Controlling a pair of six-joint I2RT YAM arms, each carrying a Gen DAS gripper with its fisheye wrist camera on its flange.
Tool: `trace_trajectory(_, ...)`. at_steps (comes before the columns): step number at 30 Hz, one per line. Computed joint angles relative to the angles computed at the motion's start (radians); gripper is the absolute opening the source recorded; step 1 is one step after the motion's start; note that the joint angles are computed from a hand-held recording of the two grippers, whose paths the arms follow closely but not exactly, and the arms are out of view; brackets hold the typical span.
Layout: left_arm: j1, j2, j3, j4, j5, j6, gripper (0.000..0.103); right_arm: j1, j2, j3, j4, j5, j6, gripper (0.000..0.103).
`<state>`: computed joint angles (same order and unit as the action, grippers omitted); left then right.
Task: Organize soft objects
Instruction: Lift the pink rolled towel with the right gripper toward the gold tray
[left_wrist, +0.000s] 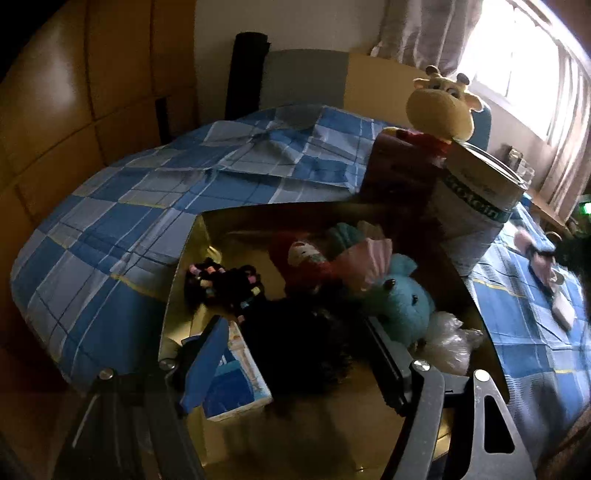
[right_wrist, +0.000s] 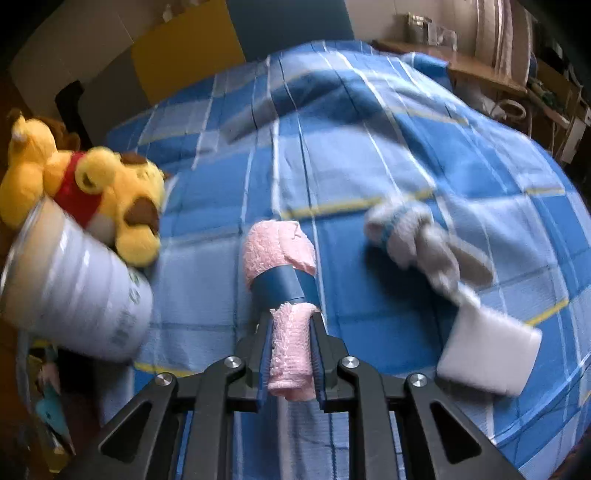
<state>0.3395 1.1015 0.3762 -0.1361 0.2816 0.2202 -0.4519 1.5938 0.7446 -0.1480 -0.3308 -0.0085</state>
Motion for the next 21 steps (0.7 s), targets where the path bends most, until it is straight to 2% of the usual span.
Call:
trace_trajectory(6, 0.029, 0.019, 0.01, -0.008, 0.04, 0.01, 0.074, 0.092, -0.005, 0.244, -0.136, 0.082, 0.1, 0.017)
trace_trajectory(12, 0.06, 0.042, 0.023, 0.0, 0.056, 0.019, 0.074, 0.262, 0.048, 0.657, -0.321, 0.206, 0.18, 0.017)
trace_trajectory(17, 0.105, 0.069, 0.032, 0.008, 0.062, 0.029, 0.074, 0.478, 0.127, 0.99, -0.433, 0.288, 0.16, 0.017)
trace_trajectory(21, 0.164, 0.079, 0.039, 0.017, 0.066, 0.04, 0.074, 0.671, 0.154, 1.089, -0.44, 0.293, 0.102, 0.017)
